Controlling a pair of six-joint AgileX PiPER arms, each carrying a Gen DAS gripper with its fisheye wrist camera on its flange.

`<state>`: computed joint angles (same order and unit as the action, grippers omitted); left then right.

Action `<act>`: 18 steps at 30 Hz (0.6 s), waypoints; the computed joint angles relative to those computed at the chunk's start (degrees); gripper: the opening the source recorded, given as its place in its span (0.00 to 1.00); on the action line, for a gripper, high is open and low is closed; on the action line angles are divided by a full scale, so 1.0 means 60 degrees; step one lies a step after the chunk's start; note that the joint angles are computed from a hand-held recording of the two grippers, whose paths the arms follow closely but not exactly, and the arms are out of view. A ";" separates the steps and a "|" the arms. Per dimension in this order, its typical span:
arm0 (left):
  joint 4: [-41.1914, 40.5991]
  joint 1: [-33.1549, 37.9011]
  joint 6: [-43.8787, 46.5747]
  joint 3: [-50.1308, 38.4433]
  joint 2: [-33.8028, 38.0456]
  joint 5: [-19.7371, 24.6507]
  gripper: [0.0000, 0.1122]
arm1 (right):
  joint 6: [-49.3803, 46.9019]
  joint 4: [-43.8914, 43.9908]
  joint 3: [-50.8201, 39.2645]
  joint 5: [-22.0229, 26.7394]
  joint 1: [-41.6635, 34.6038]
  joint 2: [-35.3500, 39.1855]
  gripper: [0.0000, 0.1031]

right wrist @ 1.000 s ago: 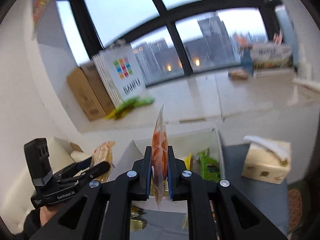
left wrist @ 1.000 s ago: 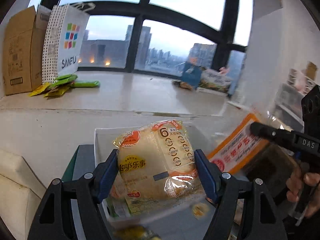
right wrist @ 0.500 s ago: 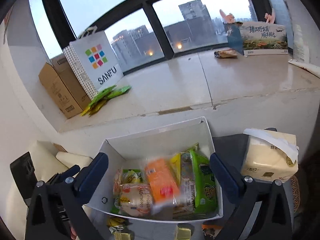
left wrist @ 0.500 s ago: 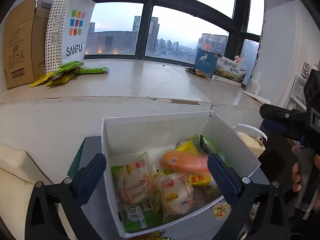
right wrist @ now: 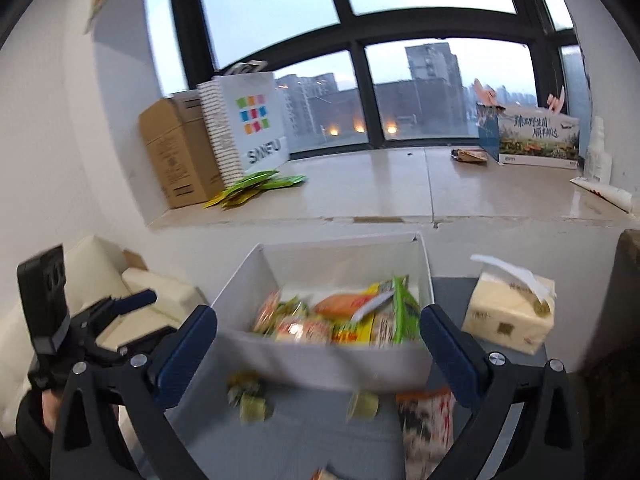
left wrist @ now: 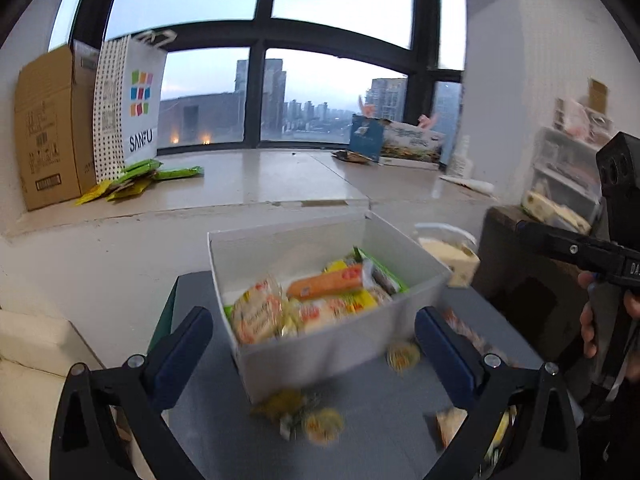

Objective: Organize snacks
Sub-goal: 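Grasp a clear jelly cup with the left tool while the right tool grasps a green jelly cup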

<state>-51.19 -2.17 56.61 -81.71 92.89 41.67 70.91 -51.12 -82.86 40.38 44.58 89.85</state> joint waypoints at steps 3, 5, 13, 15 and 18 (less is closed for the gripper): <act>-0.0504 0.0345 0.0875 0.1706 -0.1112 -0.0030 0.92 | 0.1675 -0.1456 0.1420 0.0475 0.1219 -0.0753 1.00; -0.0807 0.0547 0.1448 0.2672 -0.1619 0.0072 0.92 | 0.2869 -0.2234 0.2330 0.1066 0.2174 -0.1137 1.00; -0.0570 -0.0066 0.2062 0.5490 -0.2402 -0.0981 0.92 | 0.6826 -0.3341 0.4561 0.3255 0.5062 -0.1065 1.00; -0.0403 -0.0381 0.1635 0.5558 -0.2305 -0.1253 0.92 | 0.7052 -0.3280 0.4728 0.3478 0.5302 -0.1049 1.00; -0.0681 -0.0542 0.1816 0.5445 -0.2166 -0.1190 0.92 | 0.7421 -0.3436 0.5078 0.3578 0.5560 -0.1222 1.00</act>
<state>-55.28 -5.42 67.51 -49.04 79.90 34.52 115.43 -71.73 -52.39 61.85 77.94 82.52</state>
